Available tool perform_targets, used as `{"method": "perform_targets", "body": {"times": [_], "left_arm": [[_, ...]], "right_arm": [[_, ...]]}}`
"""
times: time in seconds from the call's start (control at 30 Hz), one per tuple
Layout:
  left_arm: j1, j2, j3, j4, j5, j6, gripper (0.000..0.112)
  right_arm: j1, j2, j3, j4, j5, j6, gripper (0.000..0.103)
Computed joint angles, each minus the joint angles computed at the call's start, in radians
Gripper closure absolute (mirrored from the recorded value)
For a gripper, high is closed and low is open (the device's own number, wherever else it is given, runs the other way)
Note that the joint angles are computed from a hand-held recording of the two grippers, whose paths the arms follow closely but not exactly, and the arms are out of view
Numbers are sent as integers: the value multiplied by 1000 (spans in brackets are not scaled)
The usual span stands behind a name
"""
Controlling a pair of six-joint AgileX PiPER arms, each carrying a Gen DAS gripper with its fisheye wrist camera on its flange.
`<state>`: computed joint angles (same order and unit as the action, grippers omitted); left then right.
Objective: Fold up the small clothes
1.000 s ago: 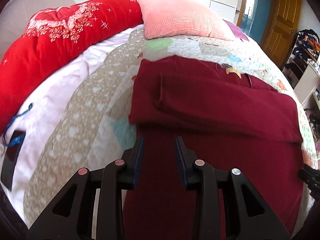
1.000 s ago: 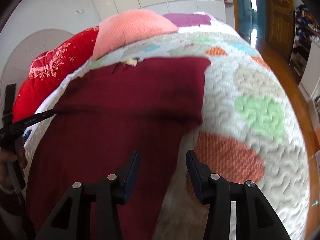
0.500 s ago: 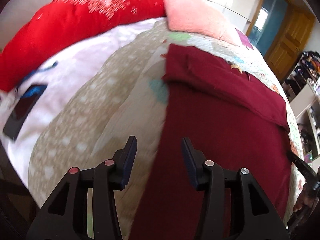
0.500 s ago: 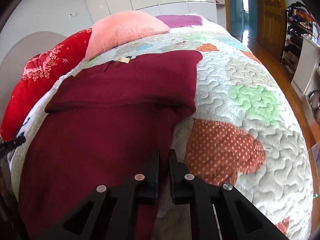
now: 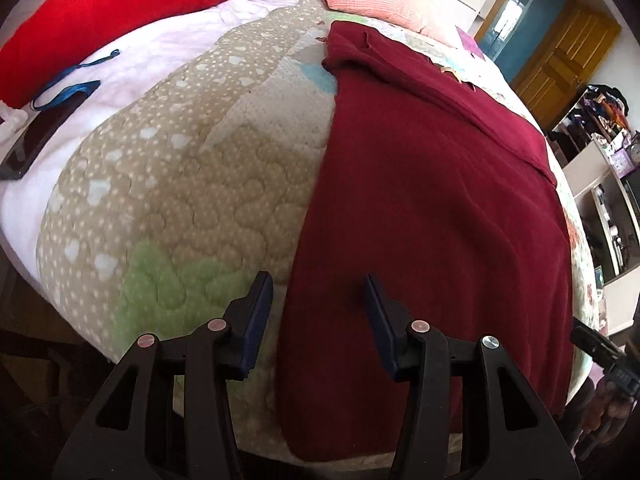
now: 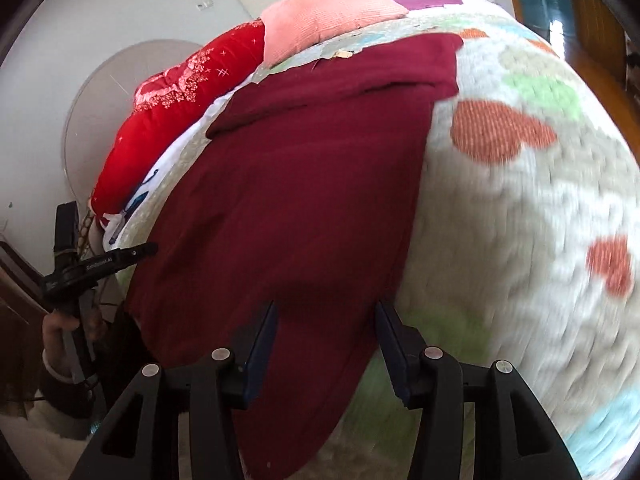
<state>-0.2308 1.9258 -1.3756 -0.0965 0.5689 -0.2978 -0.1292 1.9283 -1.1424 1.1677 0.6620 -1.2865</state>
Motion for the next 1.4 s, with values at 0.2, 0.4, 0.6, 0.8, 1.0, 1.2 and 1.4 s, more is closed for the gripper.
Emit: {"method": "perform_targets", "body": {"times": [0.2, 0.4, 0.6, 0.8, 1.0, 1.2, 1.4], "left_arm": [[-9, -16, 26, 7, -3, -2, 64], [-5, -50, 93, -38, -45, 30, 55], [-31, -64, 97, 32, 0, -3, 54], [11, -89, 155, -155, -11, 160, 38], [-21, -59, 111, -80, 30, 133, 30], [-44, -24, 74, -69, 61, 180, 15], [-51, -14, 48, -33, 77, 132, 20]], "right_arm": [[32, -93, 116, 106, -151, -198, 97], [-46, -64, 99, 23, -155, -103, 103], [-171, -37, 92, 63, 157, -135, 56], [-128, -22, 90, -1, 219, -137, 43], [-93, 44, 48, -2, 270, -139, 43], [-118, 90, 25, -7, 344, -159, 43], [-151, 151, -13, 7, 440, -170, 44]]}}
